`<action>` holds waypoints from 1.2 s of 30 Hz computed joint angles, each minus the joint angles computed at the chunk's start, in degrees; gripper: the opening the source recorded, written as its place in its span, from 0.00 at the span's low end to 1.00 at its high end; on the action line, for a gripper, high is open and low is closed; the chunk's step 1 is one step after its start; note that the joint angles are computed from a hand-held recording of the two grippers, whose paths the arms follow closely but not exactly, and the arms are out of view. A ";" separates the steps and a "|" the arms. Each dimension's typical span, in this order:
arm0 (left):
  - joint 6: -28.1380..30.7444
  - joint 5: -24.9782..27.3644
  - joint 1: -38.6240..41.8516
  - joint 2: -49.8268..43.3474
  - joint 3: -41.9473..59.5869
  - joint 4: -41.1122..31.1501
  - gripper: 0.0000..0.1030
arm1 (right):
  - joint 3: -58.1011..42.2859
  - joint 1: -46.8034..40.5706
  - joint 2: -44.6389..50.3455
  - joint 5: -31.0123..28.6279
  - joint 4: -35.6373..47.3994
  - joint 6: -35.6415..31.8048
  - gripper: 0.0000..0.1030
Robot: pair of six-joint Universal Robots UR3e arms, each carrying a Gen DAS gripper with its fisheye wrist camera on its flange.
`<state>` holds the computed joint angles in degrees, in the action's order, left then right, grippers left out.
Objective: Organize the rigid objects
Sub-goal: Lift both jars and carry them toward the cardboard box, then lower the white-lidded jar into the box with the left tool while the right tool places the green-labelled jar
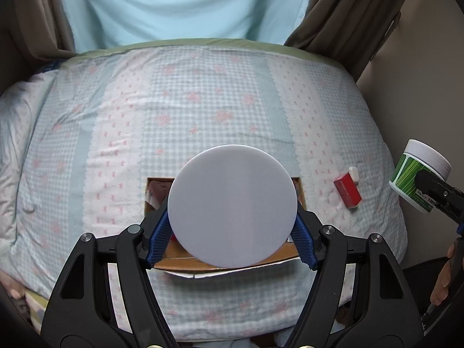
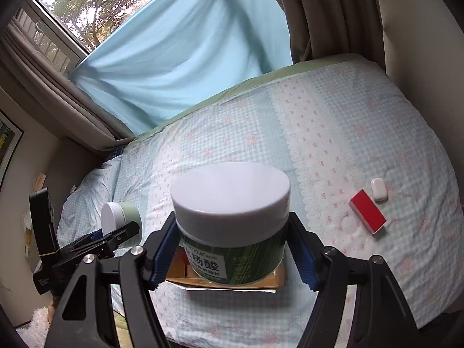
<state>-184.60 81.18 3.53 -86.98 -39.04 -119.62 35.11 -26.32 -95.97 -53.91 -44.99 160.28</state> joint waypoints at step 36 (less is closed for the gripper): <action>13.82 0.40 -2.31 -1.89 -47.67 23.11 0.66 | 32.77 37.84 15.95 -22.70 -32.19 15.97 0.65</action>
<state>-170.78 81.58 1.23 -88.87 -86.71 -96.50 67.88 11.51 -80.02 -76.61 -77.19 176.25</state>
